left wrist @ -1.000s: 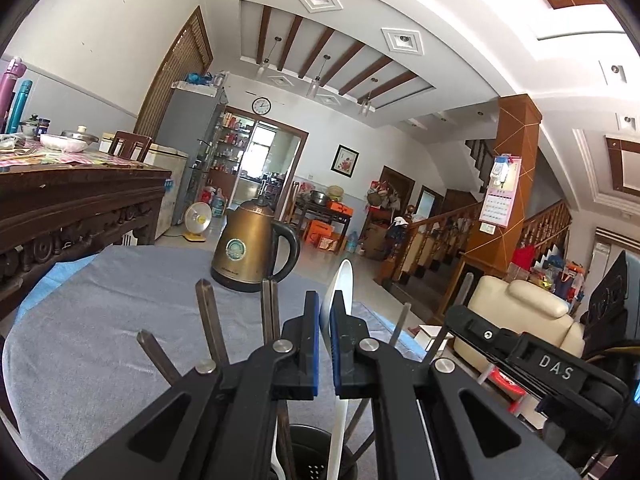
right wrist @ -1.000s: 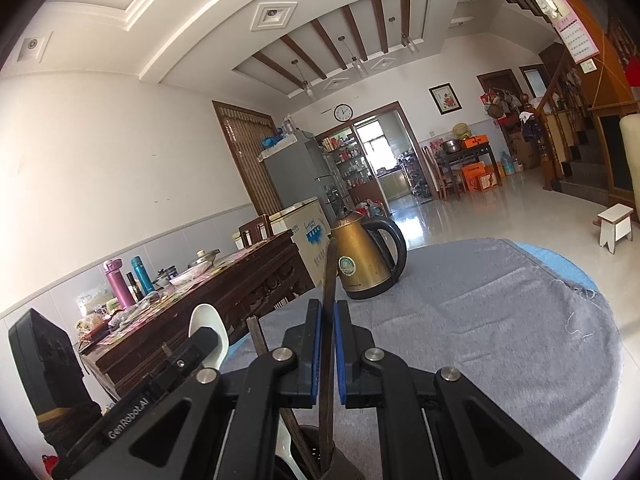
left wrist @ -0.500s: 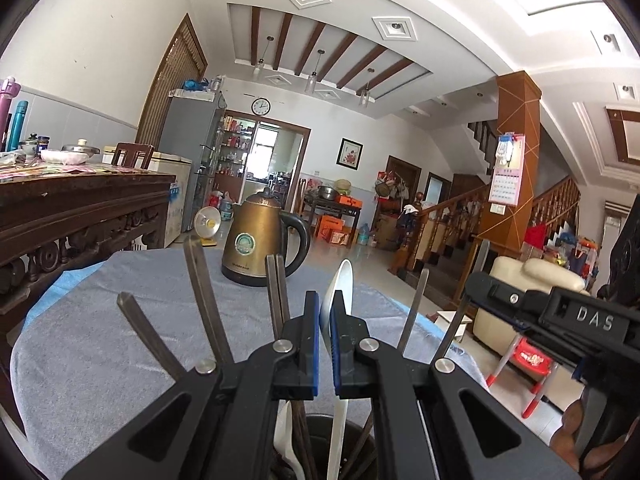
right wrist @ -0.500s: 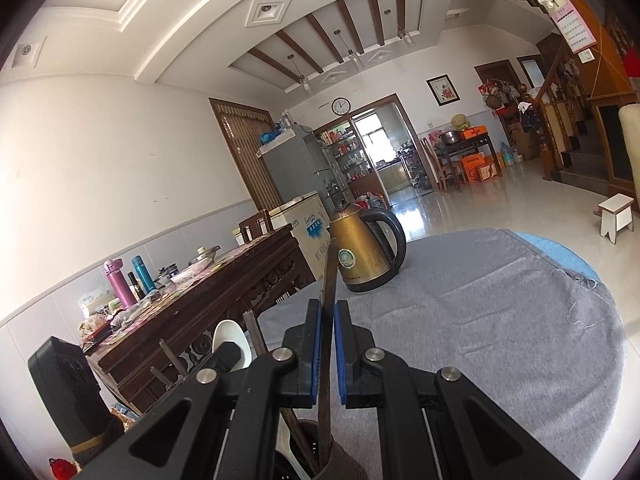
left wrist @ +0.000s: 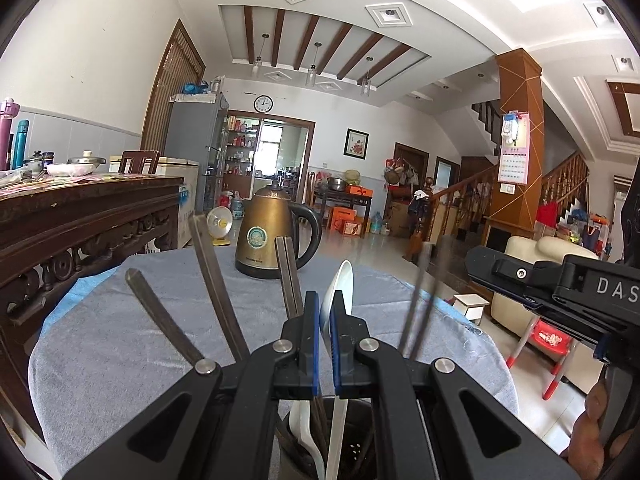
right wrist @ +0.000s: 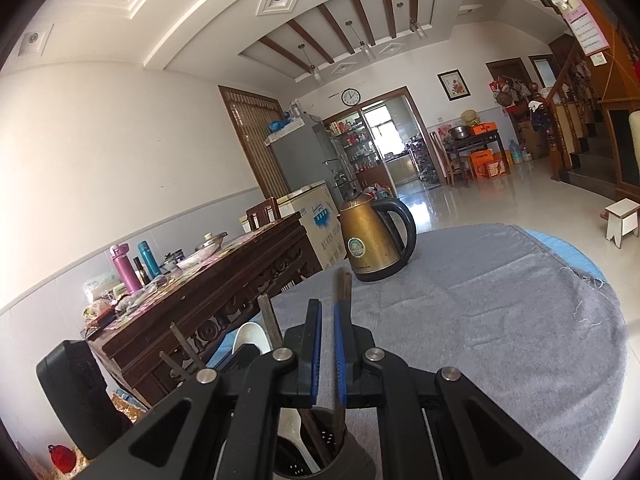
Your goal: Organize utensils
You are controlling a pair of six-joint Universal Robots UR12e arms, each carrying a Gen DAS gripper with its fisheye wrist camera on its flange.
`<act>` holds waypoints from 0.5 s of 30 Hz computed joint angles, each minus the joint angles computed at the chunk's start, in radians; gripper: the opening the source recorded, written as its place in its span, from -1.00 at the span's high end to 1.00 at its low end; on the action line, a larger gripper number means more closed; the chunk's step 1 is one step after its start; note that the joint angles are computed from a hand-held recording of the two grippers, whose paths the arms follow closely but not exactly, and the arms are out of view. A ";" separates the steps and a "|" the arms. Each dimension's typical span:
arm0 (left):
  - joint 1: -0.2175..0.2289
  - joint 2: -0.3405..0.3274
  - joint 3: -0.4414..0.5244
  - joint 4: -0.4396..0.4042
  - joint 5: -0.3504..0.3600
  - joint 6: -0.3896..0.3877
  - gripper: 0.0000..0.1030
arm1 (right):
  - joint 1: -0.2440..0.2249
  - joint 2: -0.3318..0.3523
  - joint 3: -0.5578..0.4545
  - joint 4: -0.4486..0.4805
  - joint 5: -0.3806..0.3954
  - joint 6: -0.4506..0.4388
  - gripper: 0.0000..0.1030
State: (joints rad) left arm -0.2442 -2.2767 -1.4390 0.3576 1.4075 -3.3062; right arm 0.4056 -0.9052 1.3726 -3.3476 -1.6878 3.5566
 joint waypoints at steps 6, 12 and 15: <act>-0.004 0.010 -0.010 -0.004 0.022 0.014 0.91 | 0.006 0.000 -0.004 0.021 0.002 -0.012 0.85; -0.019 0.031 -0.022 -0.049 0.087 0.083 -0.17 | 0.007 -0.007 -0.002 0.043 0.005 -0.012 0.85; -0.025 0.047 -0.029 -0.066 0.117 0.112 -0.25 | 0.008 -0.011 -0.001 0.065 0.007 -0.007 0.85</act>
